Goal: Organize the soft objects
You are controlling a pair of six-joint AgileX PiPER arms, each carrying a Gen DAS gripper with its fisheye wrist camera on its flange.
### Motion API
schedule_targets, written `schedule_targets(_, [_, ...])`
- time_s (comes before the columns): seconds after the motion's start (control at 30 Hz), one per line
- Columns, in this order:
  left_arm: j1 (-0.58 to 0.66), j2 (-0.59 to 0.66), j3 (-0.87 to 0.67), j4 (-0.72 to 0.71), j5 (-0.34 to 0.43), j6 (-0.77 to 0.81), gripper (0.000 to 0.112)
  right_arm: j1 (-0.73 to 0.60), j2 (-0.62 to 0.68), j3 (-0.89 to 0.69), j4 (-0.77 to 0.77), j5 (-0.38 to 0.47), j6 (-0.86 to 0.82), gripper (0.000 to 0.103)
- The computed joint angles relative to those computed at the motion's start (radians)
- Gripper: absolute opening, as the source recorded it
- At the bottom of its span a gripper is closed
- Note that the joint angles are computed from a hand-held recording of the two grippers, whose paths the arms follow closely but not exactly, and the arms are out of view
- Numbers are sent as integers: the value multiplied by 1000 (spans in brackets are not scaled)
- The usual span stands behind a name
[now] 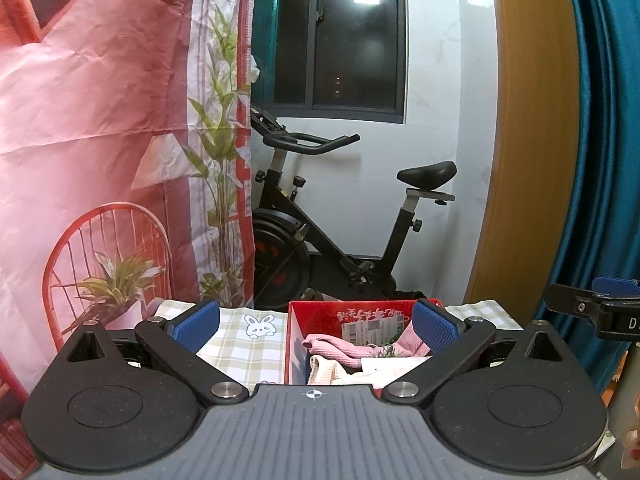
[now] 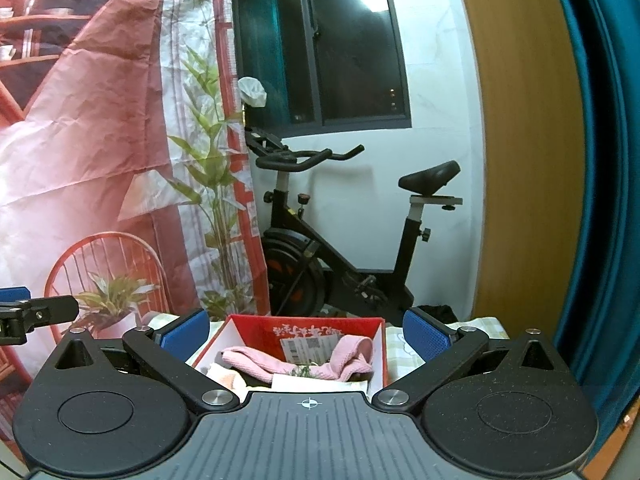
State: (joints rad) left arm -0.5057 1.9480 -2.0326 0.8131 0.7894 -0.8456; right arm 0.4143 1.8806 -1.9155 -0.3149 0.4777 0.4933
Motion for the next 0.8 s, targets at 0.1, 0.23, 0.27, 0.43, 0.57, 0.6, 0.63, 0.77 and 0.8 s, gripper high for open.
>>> schedule_targets(0.1, [0,-1,1,1,3,-5,103,-1,-1,2,0,0,0,103])
schedule_targets(0.23, [1,-3,4,1,3,-11,103,-1,7,-9,-5,12,6,103])
schedule_targets(0.27, [2,-2,2,0,4,-11,103,-3,11,-15,0,17,2,103])
schedule_targets(0.43, [4,-3,3,0,5,-12,103,-2,18,-22,-9,23,11,103])
schedule_targets(0.57, [4,-5,6,-3,6,-19,103,-2,18,-21,-10,23,12,103])
schedule_targets(0.6, [5,-7,8,-7,4,-20,103,-2,18,-21,-10,23,12,103])
schedule_targets(0.63, [6,-10,13,-8,0,-22,103,-2,18,-20,-10,22,12,103])
schedule_targets(0.77, [5,-10,15,-1,3,-26,103,-1,16,-16,-10,20,12,103])
schedule_targets(0.8, [7,-10,14,-6,0,-21,103,1,17,-17,-13,21,14,103])
